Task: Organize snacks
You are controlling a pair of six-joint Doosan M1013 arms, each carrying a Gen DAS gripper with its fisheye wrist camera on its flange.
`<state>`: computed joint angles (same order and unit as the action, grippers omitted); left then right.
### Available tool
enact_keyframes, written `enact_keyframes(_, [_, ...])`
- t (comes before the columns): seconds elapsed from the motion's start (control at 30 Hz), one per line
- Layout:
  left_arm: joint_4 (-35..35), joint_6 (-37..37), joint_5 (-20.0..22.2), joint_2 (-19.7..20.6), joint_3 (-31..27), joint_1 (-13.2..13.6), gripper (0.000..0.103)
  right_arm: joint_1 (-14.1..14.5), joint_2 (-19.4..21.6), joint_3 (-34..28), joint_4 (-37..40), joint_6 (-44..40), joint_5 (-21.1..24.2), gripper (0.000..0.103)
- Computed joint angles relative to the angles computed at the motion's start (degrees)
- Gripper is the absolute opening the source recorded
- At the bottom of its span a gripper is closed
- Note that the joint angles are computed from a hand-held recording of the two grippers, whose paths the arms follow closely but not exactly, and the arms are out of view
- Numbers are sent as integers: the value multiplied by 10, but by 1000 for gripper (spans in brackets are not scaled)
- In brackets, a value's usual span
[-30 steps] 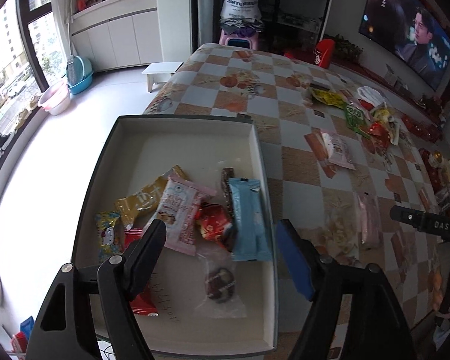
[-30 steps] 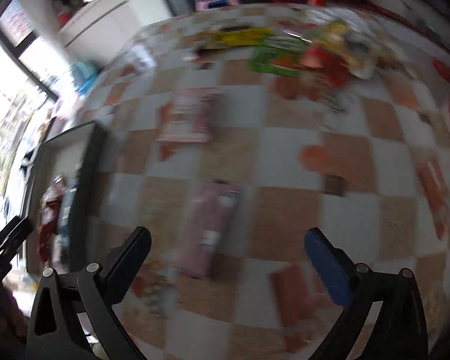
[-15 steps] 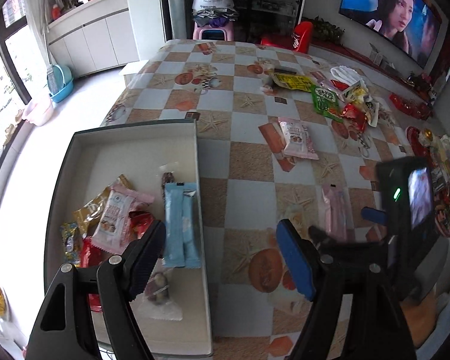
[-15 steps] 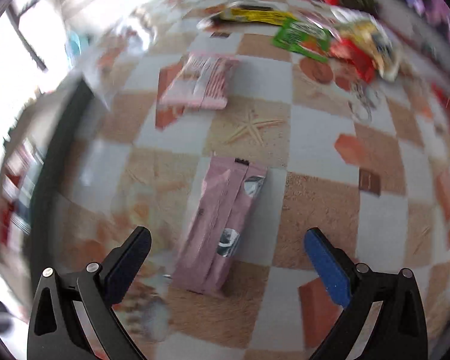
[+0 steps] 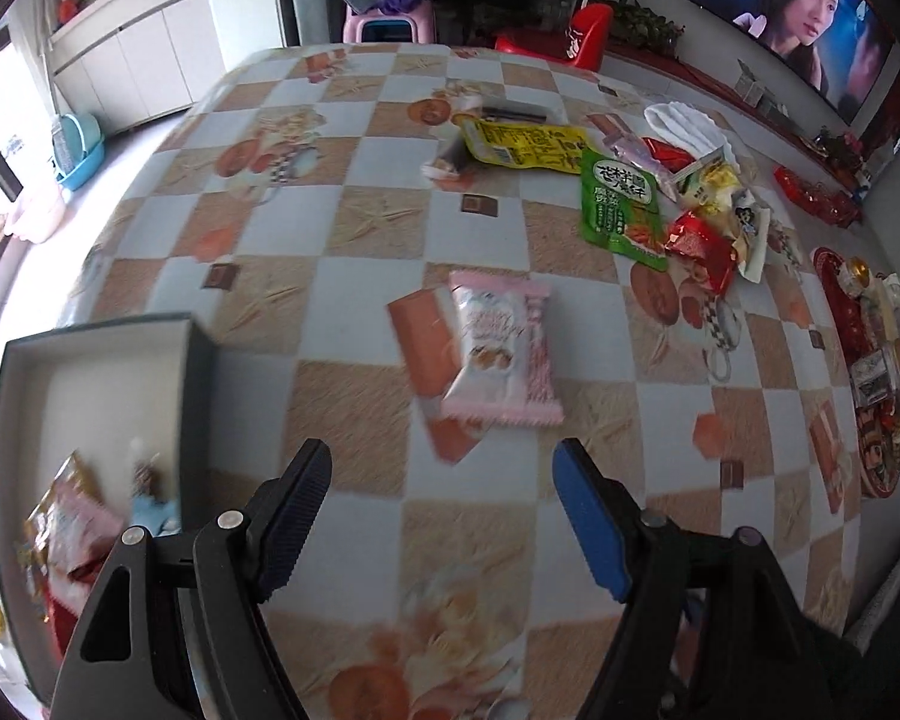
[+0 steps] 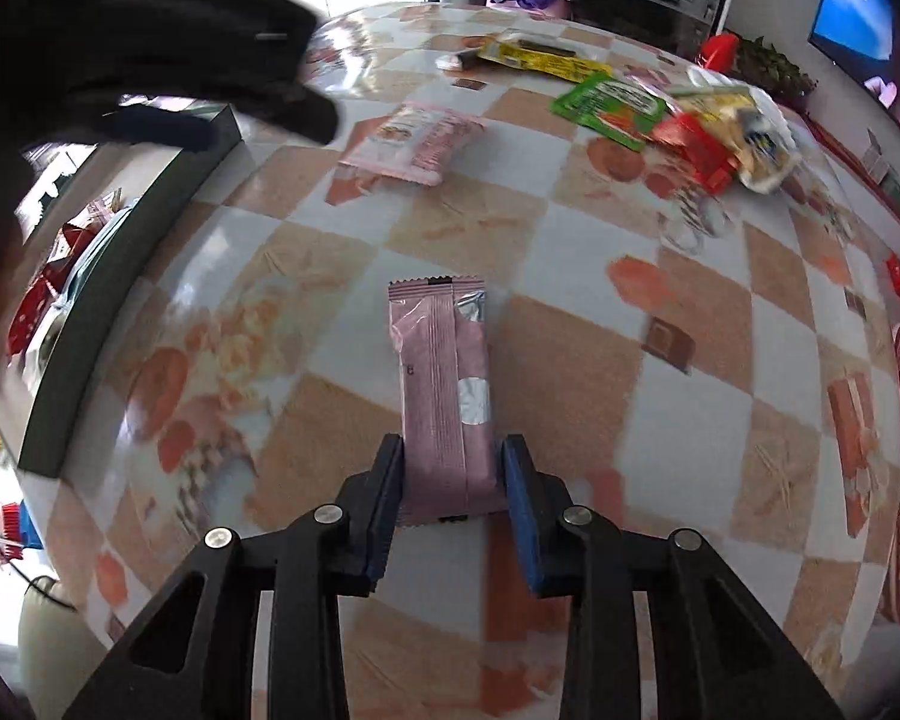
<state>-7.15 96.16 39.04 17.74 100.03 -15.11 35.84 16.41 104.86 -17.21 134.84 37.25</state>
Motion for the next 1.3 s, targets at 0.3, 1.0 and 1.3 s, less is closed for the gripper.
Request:
enact_keyframes(0.3, [90, -105, 7, 67, -49, -34, 82, 3, -13, 24, -26, 17, -28, 35])
enact_keyframes(1.0, [71, -9, -100, -112, 193, -16, 49, 26, -45, 66, -22, 39, -22, 66])
enact_keyframes(1.3, [103, -63, -142, -117, 212, -12, 70, 44, -31, 60, -57, 79, 1, 103])
